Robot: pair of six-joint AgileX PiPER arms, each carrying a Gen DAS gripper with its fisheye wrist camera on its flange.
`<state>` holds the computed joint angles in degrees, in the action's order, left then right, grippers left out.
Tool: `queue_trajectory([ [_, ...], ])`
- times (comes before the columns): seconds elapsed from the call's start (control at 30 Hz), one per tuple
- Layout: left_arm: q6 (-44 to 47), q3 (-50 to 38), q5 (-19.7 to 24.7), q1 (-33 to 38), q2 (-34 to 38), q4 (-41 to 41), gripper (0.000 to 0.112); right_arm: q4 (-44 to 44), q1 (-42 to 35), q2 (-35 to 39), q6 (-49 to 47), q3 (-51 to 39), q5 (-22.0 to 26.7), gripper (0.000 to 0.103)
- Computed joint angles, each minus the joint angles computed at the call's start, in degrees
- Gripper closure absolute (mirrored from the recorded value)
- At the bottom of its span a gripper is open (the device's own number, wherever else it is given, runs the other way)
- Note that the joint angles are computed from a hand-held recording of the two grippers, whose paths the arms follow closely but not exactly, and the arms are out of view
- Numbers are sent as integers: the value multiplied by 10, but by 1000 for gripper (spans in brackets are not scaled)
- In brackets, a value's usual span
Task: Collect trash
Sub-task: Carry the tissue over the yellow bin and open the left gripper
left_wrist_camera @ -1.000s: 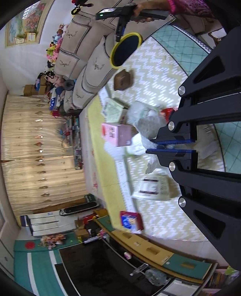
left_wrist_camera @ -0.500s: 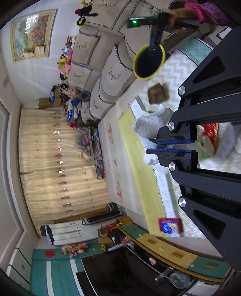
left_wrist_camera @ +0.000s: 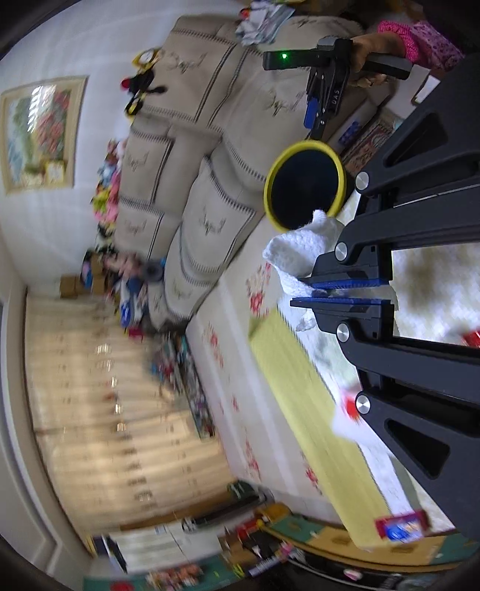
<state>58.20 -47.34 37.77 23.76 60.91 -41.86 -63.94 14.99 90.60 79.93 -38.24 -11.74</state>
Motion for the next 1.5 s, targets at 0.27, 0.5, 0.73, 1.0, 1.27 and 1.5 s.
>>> queue_trajectory([
  [0.27,-191,-140,-72,-249,189,122,107,-14,-93,-11,-3,37,-43,55],
  [0.5,-311,-299,-76,-373,379,214,107,-25,-178,-6,-13,63,-82,53],
  [0.73,-451,-512,4,-432,598,336,107,-42,-222,12,-19,73,-102,53],
  [1.0,-513,-730,152,-429,756,382,74,-74,-225,27,14,62,-107,51],
  [1.27,-472,-487,36,-386,546,329,54,-79,-182,27,31,59,-111,50],
  [1.5,-419,-225,-57,-298,244,262,27,-85,-40,41,64,13,-85,49],
])
